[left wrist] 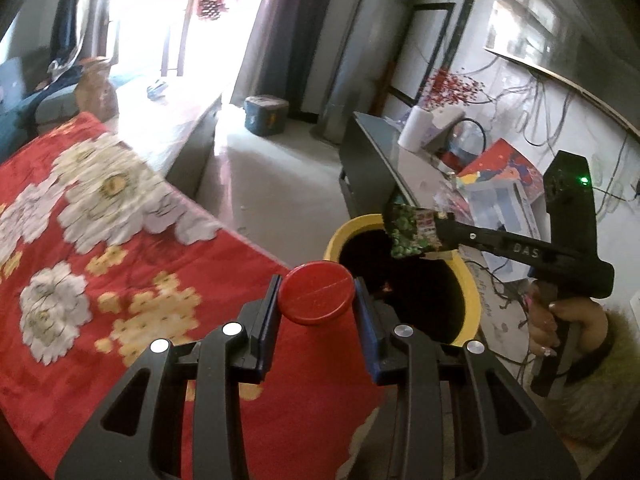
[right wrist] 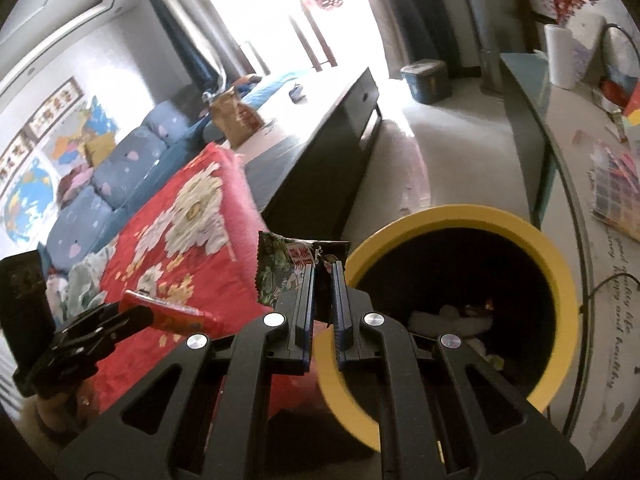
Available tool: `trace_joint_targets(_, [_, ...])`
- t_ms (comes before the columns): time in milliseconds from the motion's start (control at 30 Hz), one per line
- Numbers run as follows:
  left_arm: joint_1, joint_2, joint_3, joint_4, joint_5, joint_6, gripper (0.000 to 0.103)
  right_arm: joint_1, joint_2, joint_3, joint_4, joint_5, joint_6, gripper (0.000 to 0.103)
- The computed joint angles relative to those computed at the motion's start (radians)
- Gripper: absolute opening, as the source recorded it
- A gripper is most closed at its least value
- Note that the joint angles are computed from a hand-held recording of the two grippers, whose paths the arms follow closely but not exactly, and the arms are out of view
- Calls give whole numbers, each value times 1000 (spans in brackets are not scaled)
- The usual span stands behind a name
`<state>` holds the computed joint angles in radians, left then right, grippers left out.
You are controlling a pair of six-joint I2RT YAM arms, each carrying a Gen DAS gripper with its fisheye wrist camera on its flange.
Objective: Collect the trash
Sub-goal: 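Carry the red cylinder and green snack bag over the bin with both tools, then open both tools to drop the cylinder and snack bag into the bin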
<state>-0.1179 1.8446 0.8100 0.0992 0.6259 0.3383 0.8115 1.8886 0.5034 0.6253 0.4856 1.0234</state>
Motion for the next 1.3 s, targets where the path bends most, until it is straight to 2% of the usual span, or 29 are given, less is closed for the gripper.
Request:
trace_joint_targets(700, [-284, -8, -30, 102, -68, -100, 33, -85, -31, -248, 182, 76, 148, 5])
trace_joint_targets(1300, [-426, 126, -8, 208, -103, -164, 33, -161, 148, -315, 359, 53, 220, 5])
